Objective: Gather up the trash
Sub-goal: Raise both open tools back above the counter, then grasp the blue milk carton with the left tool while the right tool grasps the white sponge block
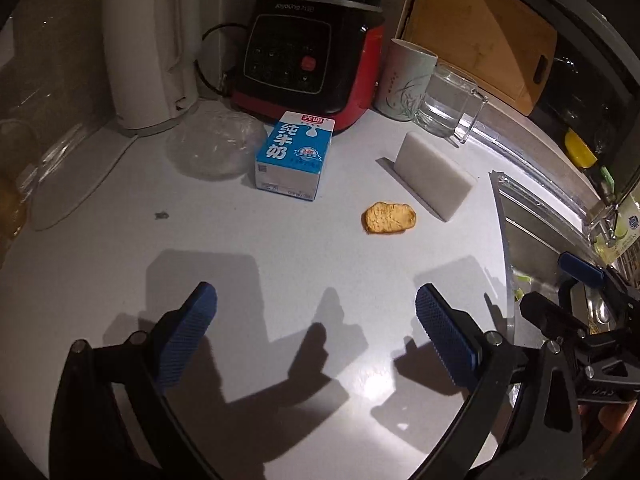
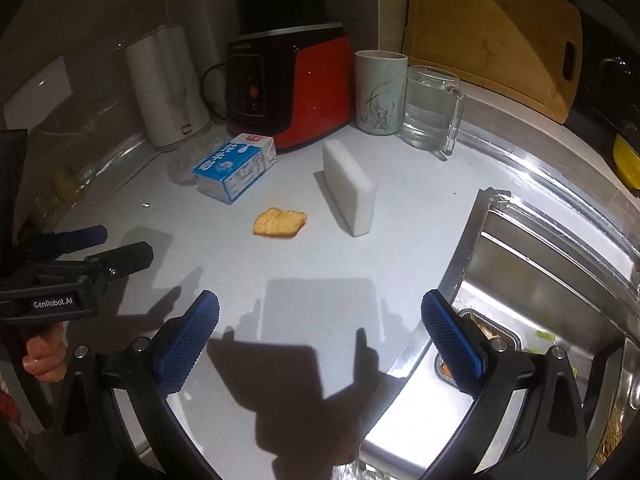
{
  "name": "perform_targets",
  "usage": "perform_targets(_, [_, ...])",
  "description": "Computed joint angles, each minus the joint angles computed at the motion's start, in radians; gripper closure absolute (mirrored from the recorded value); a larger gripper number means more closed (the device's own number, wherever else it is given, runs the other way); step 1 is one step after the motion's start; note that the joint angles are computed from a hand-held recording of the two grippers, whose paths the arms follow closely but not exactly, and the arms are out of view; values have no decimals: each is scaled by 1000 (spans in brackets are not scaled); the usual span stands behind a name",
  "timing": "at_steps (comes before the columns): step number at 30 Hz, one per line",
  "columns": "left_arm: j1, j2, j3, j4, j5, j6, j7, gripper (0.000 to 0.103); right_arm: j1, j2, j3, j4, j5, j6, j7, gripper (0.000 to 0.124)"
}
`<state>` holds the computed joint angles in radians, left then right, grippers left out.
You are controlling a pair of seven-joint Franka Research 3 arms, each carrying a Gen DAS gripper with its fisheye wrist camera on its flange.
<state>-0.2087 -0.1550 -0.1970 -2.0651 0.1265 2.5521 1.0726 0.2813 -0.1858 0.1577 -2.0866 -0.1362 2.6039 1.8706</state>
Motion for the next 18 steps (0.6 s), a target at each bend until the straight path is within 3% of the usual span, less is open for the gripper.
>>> perform_targets(9, [45,250,17,166,53,47,73,8,14,222,-54,185,-62,23,-3,24])
perform_targets(18, [59,365,23,280,107,42,80,8,44,344,-104,308,0,18,-75,24])
